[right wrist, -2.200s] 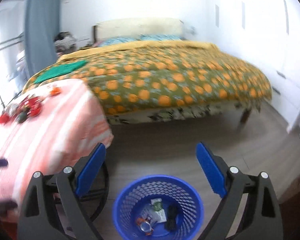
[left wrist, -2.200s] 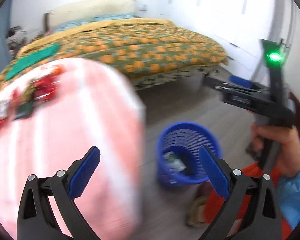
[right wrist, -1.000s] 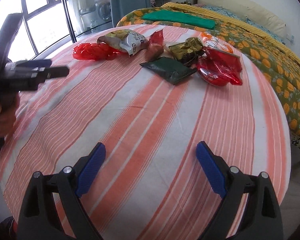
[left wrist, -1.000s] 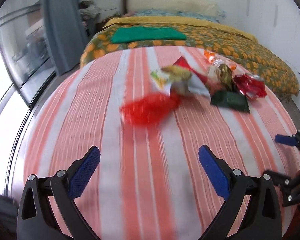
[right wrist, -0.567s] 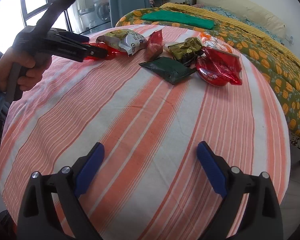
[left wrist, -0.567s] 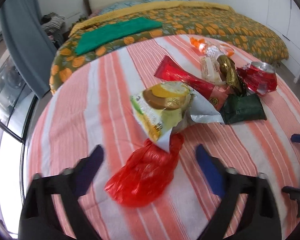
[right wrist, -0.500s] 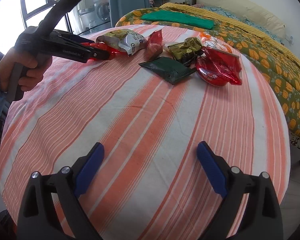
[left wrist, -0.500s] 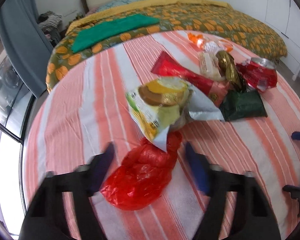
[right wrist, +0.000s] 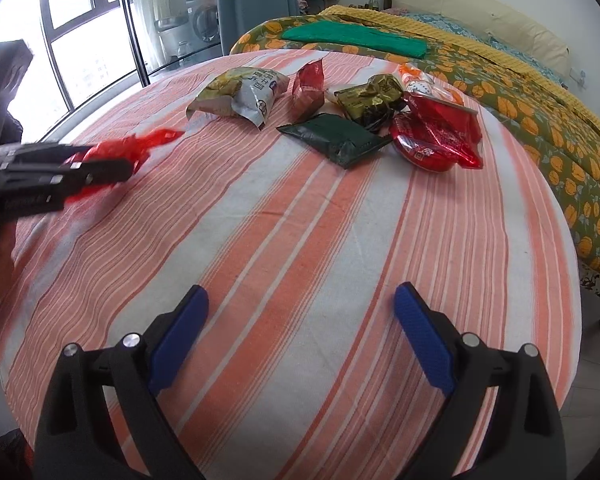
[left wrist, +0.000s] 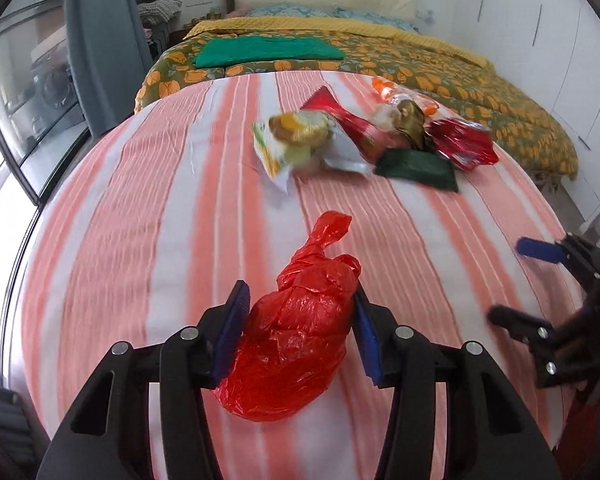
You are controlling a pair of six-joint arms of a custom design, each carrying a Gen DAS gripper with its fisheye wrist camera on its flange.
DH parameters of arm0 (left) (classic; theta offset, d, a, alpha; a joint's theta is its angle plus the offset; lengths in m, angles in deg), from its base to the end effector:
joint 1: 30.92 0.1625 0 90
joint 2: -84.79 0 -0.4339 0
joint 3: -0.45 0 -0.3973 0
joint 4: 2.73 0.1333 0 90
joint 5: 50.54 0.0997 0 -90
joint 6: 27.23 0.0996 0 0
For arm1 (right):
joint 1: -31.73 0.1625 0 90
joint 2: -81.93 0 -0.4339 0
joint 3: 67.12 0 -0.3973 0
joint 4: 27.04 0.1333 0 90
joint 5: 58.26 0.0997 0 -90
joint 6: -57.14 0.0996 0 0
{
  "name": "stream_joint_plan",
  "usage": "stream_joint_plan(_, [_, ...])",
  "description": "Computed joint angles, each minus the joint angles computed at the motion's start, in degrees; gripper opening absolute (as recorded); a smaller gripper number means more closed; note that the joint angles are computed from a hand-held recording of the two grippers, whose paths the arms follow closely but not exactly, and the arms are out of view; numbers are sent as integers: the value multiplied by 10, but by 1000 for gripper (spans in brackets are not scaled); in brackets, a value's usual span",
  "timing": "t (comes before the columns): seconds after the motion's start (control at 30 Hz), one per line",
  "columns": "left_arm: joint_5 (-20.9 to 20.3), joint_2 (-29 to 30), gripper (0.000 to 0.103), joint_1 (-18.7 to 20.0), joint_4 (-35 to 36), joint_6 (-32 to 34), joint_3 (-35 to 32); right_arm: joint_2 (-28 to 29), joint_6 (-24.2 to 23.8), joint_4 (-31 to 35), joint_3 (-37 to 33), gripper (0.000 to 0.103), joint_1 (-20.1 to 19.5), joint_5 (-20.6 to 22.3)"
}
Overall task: Collect trash
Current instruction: 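Grasp the red plastic bag with the left tool while the right tool grasps the red can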
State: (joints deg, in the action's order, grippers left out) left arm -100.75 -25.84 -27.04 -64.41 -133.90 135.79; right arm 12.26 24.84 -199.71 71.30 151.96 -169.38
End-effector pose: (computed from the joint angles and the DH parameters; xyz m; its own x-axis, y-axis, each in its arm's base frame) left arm -0.1931 -0.2106 0.2768 -0.7062 -0.2688 -0.6550 0.2668 0.7559 -0.5979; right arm 0.2925 -0.3085 0.1329 -0.4570 -0.7818 0.4242 -0.8671 0.4979 -0.0165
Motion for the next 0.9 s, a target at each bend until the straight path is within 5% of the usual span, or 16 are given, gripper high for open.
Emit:
stream_joint_plan(0.13, [0,15,78,-4,-7,-17,12,-2,4,1,1,91,-2,3])
stream_joint_plan(0.3, [-6,24,86,13,-29,0,17,-20,16,29,-5,91,-20,32])
stream_joint_plan(0.4, [-10,30,92,18,-37,12,18,-23,17,33,-25,91,-32,6])
stream_joint_plan(0.77, [-12,29,95,21,-43,17,20,69,-61,67,-162,91,-52,-20])
stream_joint_plan(0.9, [-12,29,95,21,-43,17,20,104,-46,66,-192,90,-54,-12])
